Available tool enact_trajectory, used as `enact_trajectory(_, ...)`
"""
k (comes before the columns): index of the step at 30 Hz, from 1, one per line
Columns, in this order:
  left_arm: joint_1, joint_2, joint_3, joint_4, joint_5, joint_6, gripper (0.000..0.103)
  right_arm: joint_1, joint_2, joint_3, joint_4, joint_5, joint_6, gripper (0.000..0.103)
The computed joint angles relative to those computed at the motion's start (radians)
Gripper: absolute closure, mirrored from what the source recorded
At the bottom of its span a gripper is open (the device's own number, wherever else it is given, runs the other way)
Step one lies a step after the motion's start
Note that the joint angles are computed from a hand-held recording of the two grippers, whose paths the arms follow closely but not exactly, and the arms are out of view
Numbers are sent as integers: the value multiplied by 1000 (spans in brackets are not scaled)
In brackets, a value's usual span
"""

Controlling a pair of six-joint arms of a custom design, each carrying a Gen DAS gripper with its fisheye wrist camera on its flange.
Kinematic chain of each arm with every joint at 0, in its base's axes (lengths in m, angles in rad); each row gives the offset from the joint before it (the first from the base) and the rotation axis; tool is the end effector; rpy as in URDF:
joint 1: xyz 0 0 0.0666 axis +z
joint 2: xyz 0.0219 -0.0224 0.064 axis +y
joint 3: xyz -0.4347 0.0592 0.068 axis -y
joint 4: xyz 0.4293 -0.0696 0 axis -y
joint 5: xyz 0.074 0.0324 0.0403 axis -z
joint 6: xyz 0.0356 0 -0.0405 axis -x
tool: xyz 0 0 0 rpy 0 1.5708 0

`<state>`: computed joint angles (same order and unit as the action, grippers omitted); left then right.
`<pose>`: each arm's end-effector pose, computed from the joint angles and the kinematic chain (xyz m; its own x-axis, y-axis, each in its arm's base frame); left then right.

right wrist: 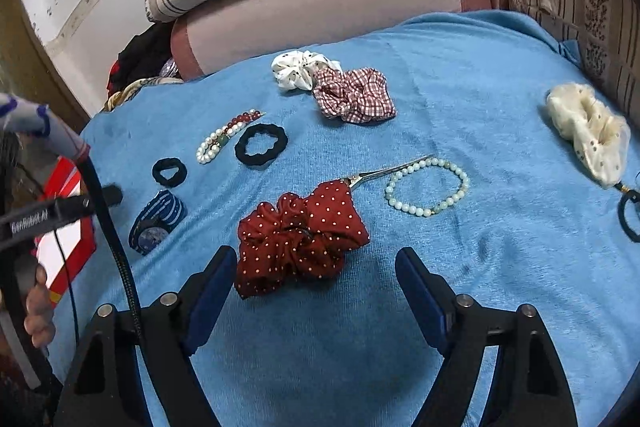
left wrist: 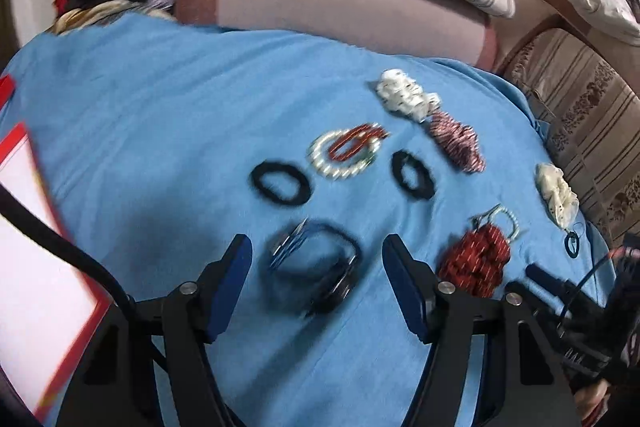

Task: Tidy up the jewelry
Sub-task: 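Grasp the red polka-dot scrunchie with the right tool while the left tool grasps a black hair tie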

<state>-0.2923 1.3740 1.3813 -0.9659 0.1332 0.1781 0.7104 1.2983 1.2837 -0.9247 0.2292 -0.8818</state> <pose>0.4730 -0.1477 0.4838 -0.8348 0.0678 -0.5463 0.2142 0.9542 -0.2088 0.3570 0.2959 0.4735 -0.8007 0.3027 -0.5169 0.1332 0.9313 0.3391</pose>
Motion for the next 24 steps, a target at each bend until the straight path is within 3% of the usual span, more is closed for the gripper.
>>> enact_trajectory(5, 1, 87, 78, -7, -22, -43, 36, -8, 18, 1, 18, -30, -3, 20)
enact_trajectory(13, 103, 165, 109, -24, 90, 1, 36, -37, 36, -4, 62, -85, -18, 20)
enact_trajectory(17, 112, 195, 113, -22, 141, -7, 36, -49, 46, -4, 78, -110, -38, 20)
enact_trajectory(19, 111, 203, 114, -18, 168, -14, 37, -52, 56, 0, 78, -118, -45, 27)
enact_trajectory(20, 108, 206, 113, -15, 174, -13, 41, -53, 59, 0, 75, -119, -47, 29)
enact_trajectory(21, 104, 211, 114, -17, 180, -13, 58, -53, 64, 2, 71, -119, -55, 35)
enact_trajectory(22, 100, 220, 120, -29, 186, -19, 83, -52, 69, 4, 65, -113, -63, 40)
enact_trajectory(23, 96, 230, 127, -46, 192, -22, 94, -50, 71, 5, 61, -102, -66, 42)
enact_trajectory(24, 92, 234, 126, -50, 188, -19, 97, -47, 72, 7, 56, -87, -64, 50)
